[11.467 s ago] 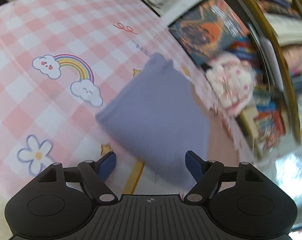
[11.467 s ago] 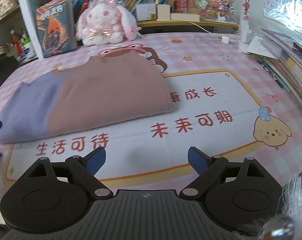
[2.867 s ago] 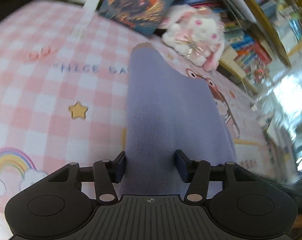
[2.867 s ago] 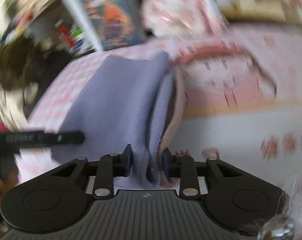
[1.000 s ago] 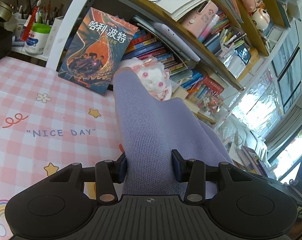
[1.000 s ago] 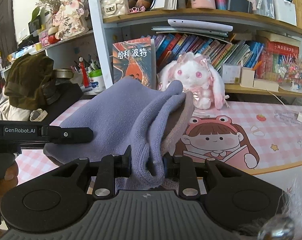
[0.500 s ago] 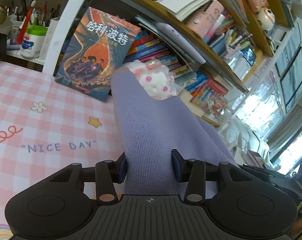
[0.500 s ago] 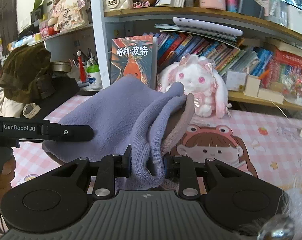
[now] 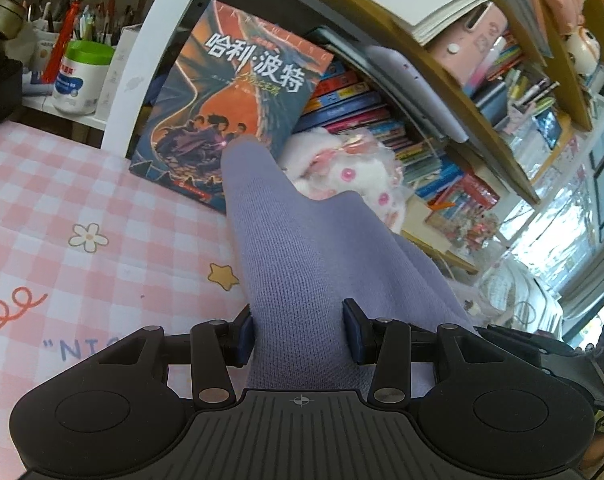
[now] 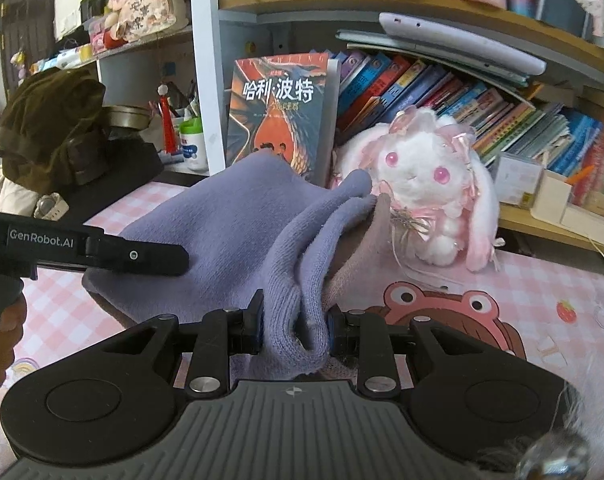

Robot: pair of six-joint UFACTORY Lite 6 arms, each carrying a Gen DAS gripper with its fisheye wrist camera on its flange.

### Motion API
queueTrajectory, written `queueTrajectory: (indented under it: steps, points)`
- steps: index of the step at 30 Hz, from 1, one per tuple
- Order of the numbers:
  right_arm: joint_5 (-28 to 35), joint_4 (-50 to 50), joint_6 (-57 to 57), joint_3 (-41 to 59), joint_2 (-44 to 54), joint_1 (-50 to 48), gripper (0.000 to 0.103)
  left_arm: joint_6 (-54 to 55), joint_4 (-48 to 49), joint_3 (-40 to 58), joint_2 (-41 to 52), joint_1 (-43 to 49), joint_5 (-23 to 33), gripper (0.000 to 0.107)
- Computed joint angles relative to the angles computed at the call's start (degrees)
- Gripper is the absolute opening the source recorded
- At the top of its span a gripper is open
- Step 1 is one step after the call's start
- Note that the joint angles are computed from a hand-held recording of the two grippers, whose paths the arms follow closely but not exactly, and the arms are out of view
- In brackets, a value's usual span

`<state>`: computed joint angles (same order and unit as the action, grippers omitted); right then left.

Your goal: Fold clothes

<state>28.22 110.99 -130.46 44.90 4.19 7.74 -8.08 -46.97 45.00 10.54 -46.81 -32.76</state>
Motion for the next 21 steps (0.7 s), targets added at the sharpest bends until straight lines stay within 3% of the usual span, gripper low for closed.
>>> queueTrajectory:
  steps: [6,10,15,21]
  points:
    - [3.85,0.36,-3.38,7.03,11.19,-1.11,0.025,-7.69,7.21,0.93,5.61,3.39,-0.44,0.043]
    - [4.31,-6.27,8.79,12.63,19.04,-2.46,0.026,-12.47,11.89,2.74,9.40,5.81,3.17,0.044]
    - [8.49,-10.13,19.42,14.99,23.80,-5.83,0.029,-22.49,20.29,1.28,10.34,7.97,2.96,0.051]
    - [15.04,-15.13,37.74,19.41,30.12,-10.10,0.033,-28.17,23.96,1.86,11.46,9.21,2.66,0.050]
